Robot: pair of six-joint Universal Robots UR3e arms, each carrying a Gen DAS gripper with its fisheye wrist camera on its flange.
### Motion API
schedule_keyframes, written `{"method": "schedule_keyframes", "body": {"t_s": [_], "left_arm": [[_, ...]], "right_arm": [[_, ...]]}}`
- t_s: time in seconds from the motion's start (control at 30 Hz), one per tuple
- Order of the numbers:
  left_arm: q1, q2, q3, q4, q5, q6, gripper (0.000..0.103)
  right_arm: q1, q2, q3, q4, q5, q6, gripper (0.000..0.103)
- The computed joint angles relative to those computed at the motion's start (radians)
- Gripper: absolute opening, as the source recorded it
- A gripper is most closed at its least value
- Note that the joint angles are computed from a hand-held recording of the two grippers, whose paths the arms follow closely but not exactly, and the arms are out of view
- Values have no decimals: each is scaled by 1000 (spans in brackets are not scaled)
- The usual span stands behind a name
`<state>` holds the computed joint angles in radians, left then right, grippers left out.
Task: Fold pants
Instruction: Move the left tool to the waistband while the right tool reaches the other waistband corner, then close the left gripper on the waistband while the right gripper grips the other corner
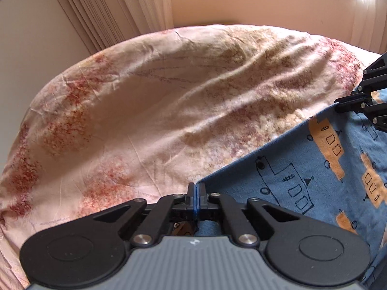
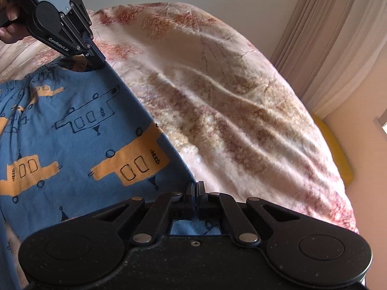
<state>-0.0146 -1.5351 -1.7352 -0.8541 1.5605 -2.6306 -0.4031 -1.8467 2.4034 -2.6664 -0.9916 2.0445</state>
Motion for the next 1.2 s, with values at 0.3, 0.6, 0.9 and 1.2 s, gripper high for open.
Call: {"method": "schedule_keyframes", "body": {"t_s": [0.3,0.6,0.9,1.2], "left_arm": [[8,-158,36,137,35,-82,0],[199,-90,-16,31,-210,8,33],[391,-1,42,-196,-310,209,57],[430,21,-31,-209,-323,239,91]], "right_arm": [[189,333,-154,-385,-172,210,0],[134,322,-187,-211,-110,229,40],[157,343,-254,-114,-21,210,60],[270,437,-380,-72,-47,227,75]]}}
